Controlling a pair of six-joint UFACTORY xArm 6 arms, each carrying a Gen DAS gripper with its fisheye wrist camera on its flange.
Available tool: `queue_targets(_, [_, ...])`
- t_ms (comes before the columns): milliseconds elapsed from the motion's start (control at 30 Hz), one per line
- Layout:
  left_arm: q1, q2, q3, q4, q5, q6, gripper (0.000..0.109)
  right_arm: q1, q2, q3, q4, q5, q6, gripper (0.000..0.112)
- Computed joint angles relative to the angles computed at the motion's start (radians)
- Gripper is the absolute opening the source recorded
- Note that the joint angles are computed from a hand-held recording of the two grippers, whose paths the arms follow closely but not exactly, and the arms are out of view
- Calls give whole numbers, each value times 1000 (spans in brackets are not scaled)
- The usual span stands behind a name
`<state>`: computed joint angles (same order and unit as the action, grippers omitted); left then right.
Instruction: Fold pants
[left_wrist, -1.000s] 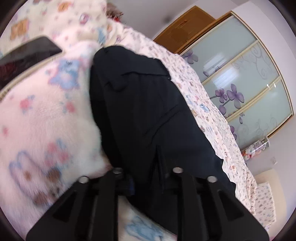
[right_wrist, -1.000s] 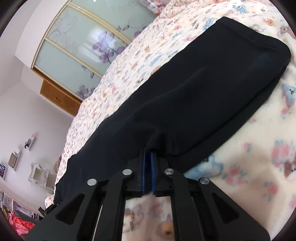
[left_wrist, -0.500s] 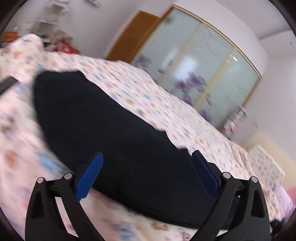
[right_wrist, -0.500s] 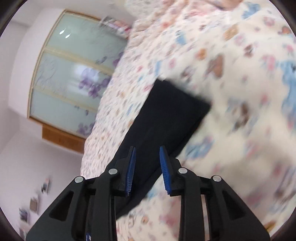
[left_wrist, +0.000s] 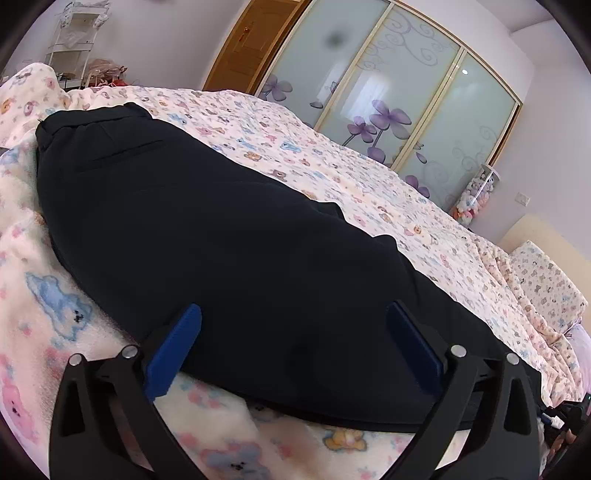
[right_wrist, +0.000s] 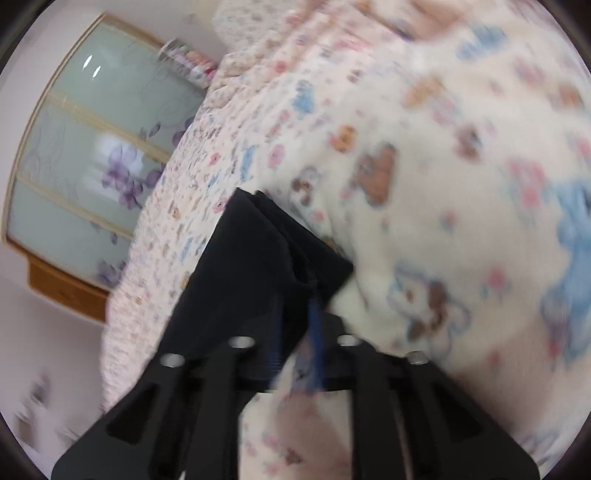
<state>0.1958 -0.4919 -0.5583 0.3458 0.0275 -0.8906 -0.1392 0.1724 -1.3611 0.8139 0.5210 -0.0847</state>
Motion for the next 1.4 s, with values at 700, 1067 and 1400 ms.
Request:
queue_targets(700, [-11, 4, 2, -57, -1, 39, 101, -91, -42, 15, 227, 164, -177, 27])
queue_targets(1067, [-33, 12, 16, -266, -24, 198, 101, 111, -31, 0, 393, 524, -426, 41])
queue_targets(1400, [-83, 2, 40, -582, -84, 452, 101, 164, 39, -39, 266, 480, -405, 32])
